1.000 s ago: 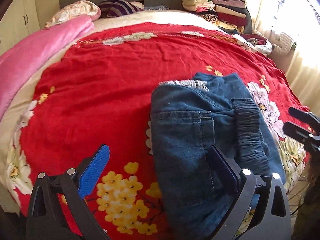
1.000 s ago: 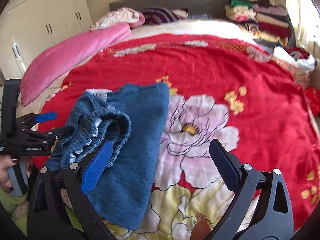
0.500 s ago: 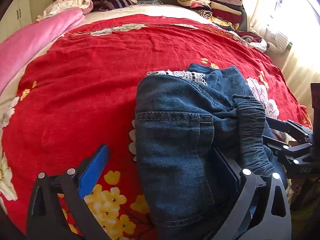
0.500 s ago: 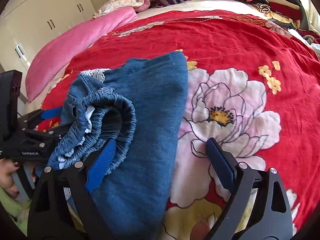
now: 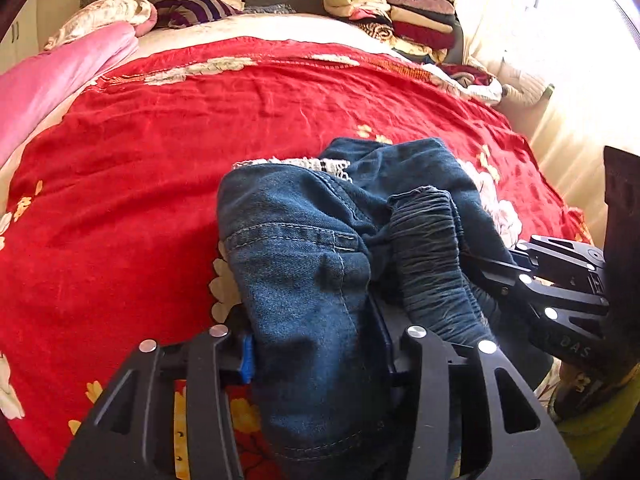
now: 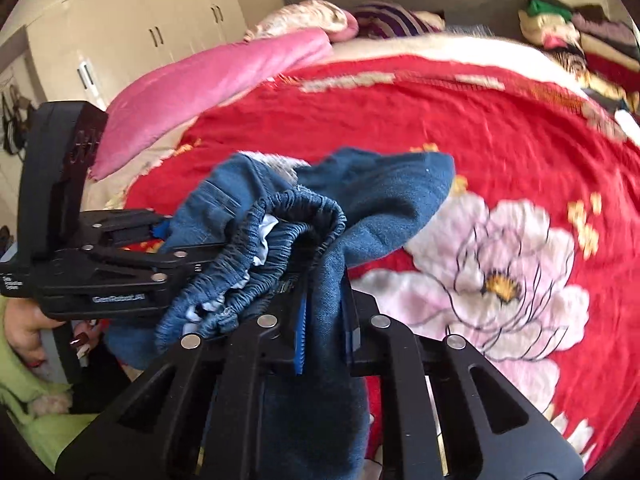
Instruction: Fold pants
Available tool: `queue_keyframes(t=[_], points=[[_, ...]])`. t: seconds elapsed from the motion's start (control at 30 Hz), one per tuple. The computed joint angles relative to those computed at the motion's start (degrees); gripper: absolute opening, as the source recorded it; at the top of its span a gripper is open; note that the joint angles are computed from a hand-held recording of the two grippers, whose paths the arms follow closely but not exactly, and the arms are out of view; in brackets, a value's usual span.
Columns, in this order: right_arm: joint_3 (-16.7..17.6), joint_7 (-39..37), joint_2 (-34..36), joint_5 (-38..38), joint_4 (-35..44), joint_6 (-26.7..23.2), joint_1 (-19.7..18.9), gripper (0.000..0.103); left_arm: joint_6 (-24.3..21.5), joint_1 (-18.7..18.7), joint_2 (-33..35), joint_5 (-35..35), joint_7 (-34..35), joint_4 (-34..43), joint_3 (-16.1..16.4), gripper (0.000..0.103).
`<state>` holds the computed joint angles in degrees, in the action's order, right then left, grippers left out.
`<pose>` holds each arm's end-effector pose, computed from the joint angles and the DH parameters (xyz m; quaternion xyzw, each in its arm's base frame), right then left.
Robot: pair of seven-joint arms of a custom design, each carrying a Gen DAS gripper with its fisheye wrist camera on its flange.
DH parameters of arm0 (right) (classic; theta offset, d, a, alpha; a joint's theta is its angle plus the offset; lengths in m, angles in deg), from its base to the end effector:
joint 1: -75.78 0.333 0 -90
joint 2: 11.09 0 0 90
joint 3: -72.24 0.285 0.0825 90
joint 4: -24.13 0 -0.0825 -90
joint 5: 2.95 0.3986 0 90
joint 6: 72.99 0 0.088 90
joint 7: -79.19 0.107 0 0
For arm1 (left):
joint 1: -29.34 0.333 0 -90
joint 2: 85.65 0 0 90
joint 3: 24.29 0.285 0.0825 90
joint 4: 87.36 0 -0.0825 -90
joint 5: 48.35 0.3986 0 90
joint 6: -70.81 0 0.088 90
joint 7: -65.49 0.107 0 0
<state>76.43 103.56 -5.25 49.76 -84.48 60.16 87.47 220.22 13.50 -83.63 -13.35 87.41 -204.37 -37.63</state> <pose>0.6010 0.1846 0.4518 -0.8620 0.3123 -0.0079 0.3993 0.5263 -0.3068 0.4431 -0.7411 0.5854 -0.2641 0.1956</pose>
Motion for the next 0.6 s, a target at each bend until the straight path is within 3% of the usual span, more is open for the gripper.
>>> queue_keyframes(t=[0.23, 0.43, 0.6], points=[[0.2, -5.0, -2.0, 3.8, 0.2, 2.0, 0.7, 0.008, 0.0, 0.8, -2.7, 3.1, -2.1, -0.3, 0.1, 0.039], [1.4, -3.9, 3.3, 3.2, 7.3, 4.9, 1.8, 0.008, -3.8, 2.1, -1.8, 8.4, -2.9, 3.4, 0.4, 0.039], [2.5, 1.3, 8.9, -1.7, 12.5, 7.7, 2.3, 0.009, -3.1, 3.0, 1.1, 7.4, -2.0, 5.3, 1.6, 0.041]])
